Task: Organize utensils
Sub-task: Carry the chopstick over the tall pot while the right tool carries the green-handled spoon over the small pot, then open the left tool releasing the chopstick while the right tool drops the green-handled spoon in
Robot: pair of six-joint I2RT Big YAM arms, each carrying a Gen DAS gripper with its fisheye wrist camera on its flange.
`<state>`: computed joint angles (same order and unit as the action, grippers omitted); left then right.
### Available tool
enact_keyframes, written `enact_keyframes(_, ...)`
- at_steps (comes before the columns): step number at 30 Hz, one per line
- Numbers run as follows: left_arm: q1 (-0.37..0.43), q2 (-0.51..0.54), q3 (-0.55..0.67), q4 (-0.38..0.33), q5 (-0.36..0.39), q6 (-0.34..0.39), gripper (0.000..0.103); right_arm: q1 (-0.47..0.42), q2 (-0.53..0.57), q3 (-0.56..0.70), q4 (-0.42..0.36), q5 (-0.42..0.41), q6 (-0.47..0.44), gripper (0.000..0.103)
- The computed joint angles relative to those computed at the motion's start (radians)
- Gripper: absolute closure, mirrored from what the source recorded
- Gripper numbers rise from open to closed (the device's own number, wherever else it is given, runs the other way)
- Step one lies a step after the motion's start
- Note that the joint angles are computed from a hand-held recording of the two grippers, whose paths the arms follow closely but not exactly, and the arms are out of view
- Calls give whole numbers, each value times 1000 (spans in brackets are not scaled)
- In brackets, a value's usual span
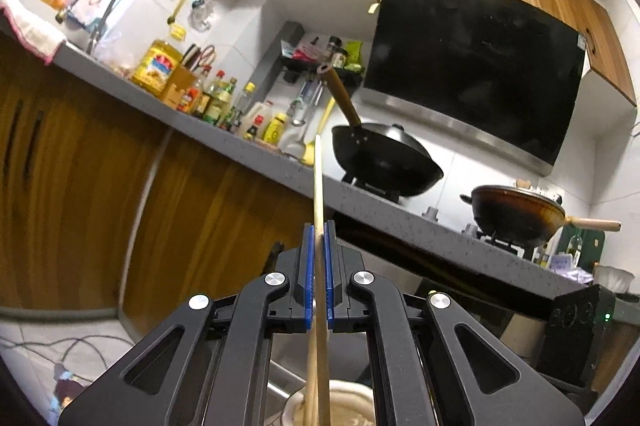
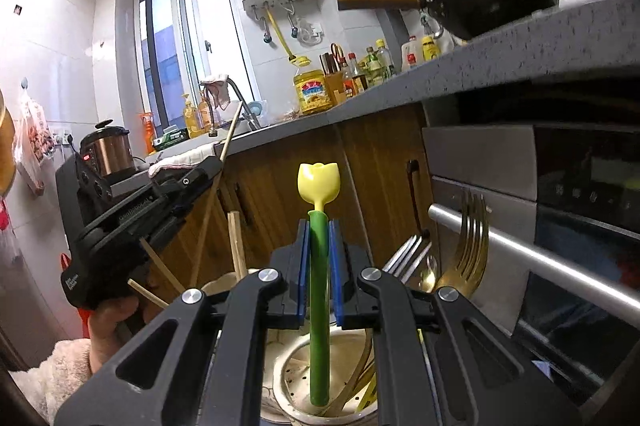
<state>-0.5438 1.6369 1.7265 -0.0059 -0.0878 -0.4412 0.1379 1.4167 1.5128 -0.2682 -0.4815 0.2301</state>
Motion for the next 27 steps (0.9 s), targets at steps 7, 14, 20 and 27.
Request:
enact_keyframes(7,14,-22,-49,10,61,-8,98,-4,13,-9,-13,-14,8,94)
enact_keyframes(14,13,-94,-146,8,80,-17,98,-9,-22,-68,-17,-5,-35,94)
enact_keyframes(20,17,-134,-203,3,120,-24,97,-7,-47,-97,-41,5,-82,94)
enact_keyframes(27,16,-146,-219,7,120,-26,84,3,-81,-132,-43,19,-95,76)
